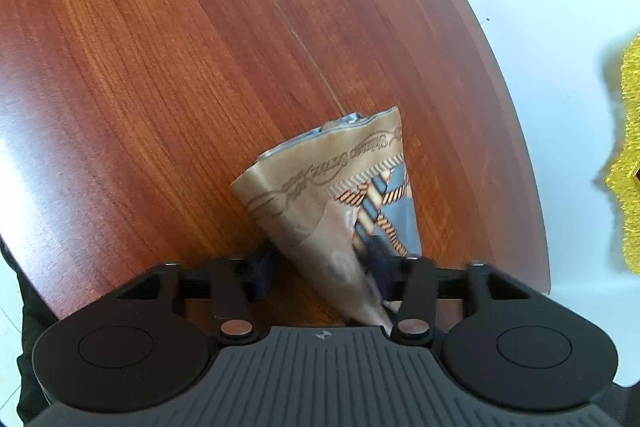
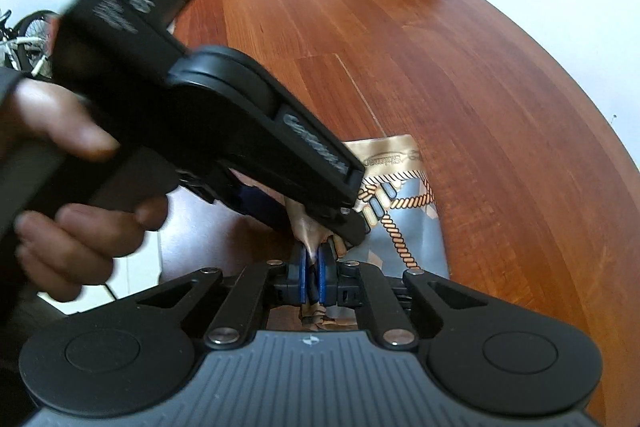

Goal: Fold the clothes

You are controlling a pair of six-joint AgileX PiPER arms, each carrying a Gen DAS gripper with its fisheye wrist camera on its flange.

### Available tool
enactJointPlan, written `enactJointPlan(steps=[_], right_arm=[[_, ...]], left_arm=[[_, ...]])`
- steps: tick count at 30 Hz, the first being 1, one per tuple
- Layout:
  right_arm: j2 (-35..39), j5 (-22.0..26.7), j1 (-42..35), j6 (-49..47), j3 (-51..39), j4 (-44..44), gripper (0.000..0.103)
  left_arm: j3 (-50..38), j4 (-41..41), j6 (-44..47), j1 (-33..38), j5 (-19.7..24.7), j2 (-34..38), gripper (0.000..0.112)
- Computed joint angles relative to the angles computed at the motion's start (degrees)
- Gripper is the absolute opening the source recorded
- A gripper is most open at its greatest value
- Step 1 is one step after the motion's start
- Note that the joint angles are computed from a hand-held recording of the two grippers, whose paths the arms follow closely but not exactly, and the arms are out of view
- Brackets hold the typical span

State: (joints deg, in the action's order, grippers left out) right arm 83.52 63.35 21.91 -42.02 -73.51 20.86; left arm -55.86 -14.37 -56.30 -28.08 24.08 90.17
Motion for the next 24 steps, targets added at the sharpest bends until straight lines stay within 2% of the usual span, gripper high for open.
enactJointPlan(steps=[3, 8, 13, 15, 17, 21, 24], right_arm=[[-0.51, 1.75, 0.02, 0.69, -0.15, -0.08, 0.012], [-1.72, 3.67, -1.41, 1.38, -0.23, -0.93, 0.046], [-1.84, 3.79, -4.25, 4.21, -0.13, -2.03, 0.063], [-1.29, 3.70, -5.82, 6.08, -0.14, -2.71, 0.064], [0.38, 4.17, -7.53, 9.84, -0.67, -2.44, 0.065], [3.29, 5.47, -11.22, 14.57, -1.56, 1.47, 0.064], [4.45, 4.54, -12.34, 18.17, -0.63, 3.28, 0.064]], left_arm=[[-1.40, 0.09, 2.05, 0.44, 2.60, 0.72, 0.009], [-5.78, 3.35, 3.79, 1.15, 9.66, 2.30, 0.006], [-11.57, 7.60, 8.52, 0.99, 18.37, 4.25, 0.006], [-14.34, 9.47, 11.62, 0.77, 22.20, 5.34, 0.006], [-15.22, 9.59, 14.62, 1.39, 23.95, 5.49, 0.006], [-15.79, 8.31, 19.13, 2.40, 25.49, 5.73, 0.006], [-16.17, 6.55, 22.32, 3.54, 26.14, 6.25, 0.006]])
